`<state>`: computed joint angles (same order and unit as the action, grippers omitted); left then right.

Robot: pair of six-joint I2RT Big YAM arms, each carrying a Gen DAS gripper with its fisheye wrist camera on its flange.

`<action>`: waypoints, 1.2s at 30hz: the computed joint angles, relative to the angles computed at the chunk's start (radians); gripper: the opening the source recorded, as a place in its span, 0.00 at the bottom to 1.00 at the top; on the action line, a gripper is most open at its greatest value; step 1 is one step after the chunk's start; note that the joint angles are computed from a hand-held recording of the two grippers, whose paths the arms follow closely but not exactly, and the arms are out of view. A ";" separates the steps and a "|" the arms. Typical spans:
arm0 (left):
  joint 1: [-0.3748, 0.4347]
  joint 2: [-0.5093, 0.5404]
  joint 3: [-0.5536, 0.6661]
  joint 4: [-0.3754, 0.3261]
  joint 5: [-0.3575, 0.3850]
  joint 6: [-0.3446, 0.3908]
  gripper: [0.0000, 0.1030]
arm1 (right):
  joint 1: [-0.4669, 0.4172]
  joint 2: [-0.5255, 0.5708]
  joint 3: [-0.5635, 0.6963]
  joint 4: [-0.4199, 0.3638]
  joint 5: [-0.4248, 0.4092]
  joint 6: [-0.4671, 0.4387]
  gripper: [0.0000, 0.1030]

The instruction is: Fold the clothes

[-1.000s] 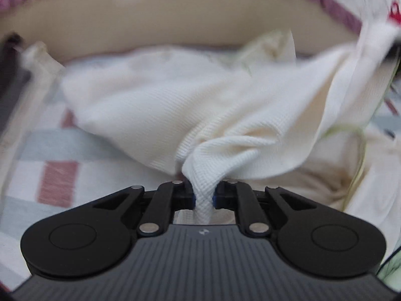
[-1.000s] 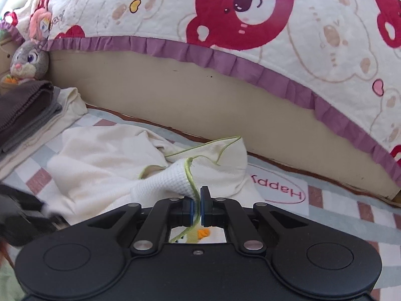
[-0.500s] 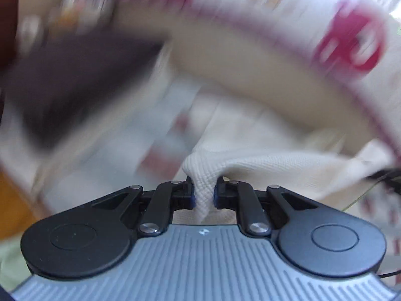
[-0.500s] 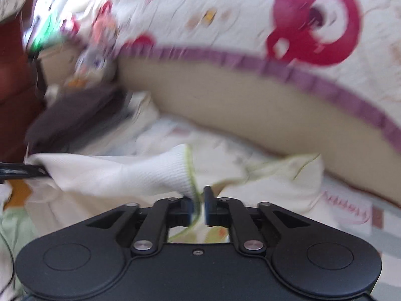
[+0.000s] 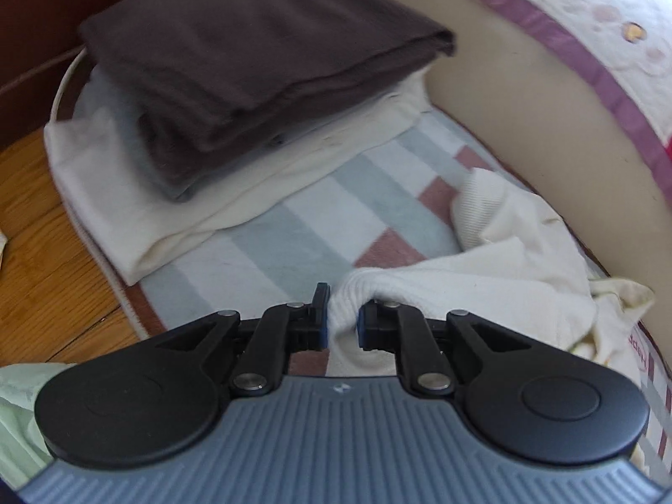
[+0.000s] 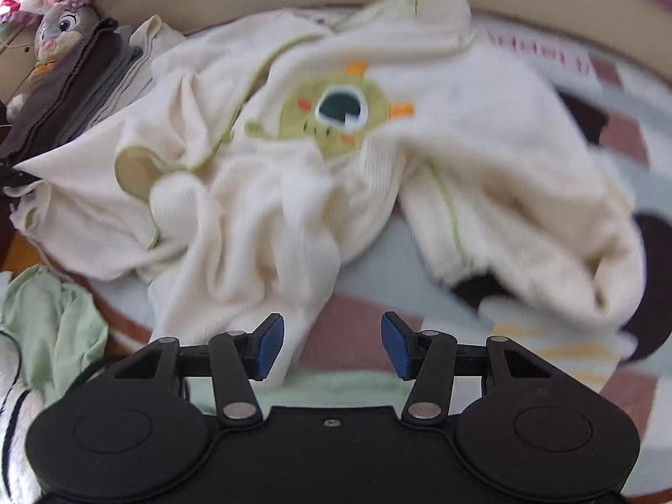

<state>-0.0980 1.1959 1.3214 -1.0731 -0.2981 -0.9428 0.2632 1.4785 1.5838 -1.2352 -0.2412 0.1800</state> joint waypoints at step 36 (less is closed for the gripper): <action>-0.085 0.131 0.074 -0.182 0.159 0.499 0.50 | -0.104 -0.147 -0.016 0.017 0.212 0.110 0.04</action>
<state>-0.1833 1.3267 1.3955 -1.2553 -0.1393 -0.4440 0.1592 1.3315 1.5681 -1.2185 -0.0289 0.2897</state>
